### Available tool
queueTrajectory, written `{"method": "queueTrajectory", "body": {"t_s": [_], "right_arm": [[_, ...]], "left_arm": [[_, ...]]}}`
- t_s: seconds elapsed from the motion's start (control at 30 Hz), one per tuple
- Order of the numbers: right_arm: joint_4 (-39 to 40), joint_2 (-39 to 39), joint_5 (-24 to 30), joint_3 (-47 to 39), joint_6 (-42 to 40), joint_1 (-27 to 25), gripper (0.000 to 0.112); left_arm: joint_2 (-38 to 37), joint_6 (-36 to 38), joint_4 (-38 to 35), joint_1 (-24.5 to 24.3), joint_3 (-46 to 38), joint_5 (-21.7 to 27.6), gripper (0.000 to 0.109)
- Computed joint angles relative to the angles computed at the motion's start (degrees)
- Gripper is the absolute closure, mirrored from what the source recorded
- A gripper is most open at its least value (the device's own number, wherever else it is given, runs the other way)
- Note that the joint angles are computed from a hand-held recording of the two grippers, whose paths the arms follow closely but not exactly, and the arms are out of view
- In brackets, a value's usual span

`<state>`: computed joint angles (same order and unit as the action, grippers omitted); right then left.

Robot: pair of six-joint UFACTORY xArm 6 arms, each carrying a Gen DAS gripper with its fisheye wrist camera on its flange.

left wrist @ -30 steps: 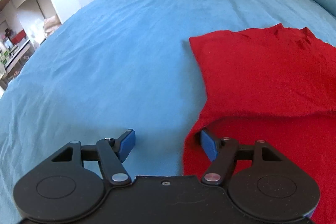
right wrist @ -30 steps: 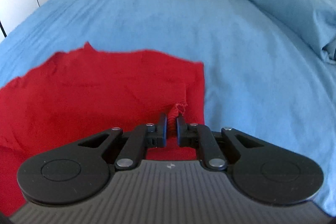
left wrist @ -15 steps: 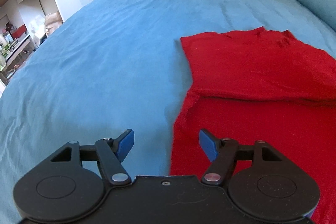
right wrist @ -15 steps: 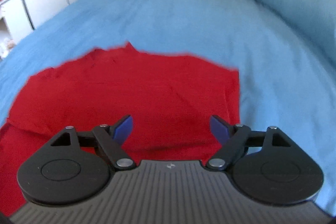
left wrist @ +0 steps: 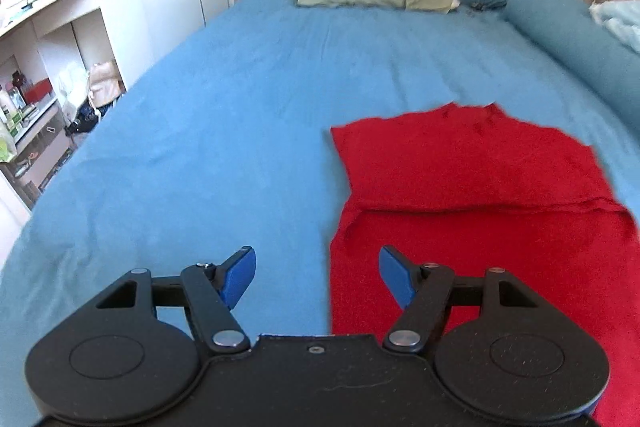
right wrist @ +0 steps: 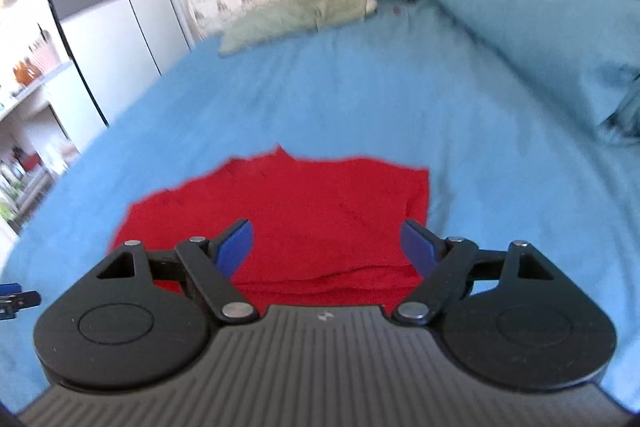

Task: Fold small clothes
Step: 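Move both grippers to the sweater hem and close on it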

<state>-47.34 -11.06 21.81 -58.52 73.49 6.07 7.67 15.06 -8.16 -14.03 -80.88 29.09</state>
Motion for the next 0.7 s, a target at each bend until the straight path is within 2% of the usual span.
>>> {"method": "queueTrajectory", "body": {"t_s": [0.1,0.2,0.33,0.43,0.57,0.7], "right_arm": [[2.5,-8.9,6.3,4.0,-1.2,3.9,0.015],[4.9,-16.0,15.2,6.9,-1.3,10.1,0.015],[6.8,-22.9,28.5,10.6,3.1,20.2,0.015],[8.3,-25.4,34.9,13.5,7.7,26.4,0.016],[10.6,-26.9,39.9,17.0,14.4,32.5,0.018],[12.4,-26.8,42.6,19.5,19.2,36.0,0.018]], "left_arm": [[-6.3,3.1,-3.6,0.8,3.7,3.7,0.034],[-13.2,5.0,-5.3,1.6,9.1,7.3,0.034],[-20.4,7.2,-6.9,2.8,15.5,14.1,0.034],[-24.3,7.6,-7.5,3.4,20.5,17.1,0.035],[-27.4,6.1,-5.9,3.4,26.2,17.3,0.041],[-27.5,4.7,-4.1,2.7,29.4,16.1,0.052]]}}
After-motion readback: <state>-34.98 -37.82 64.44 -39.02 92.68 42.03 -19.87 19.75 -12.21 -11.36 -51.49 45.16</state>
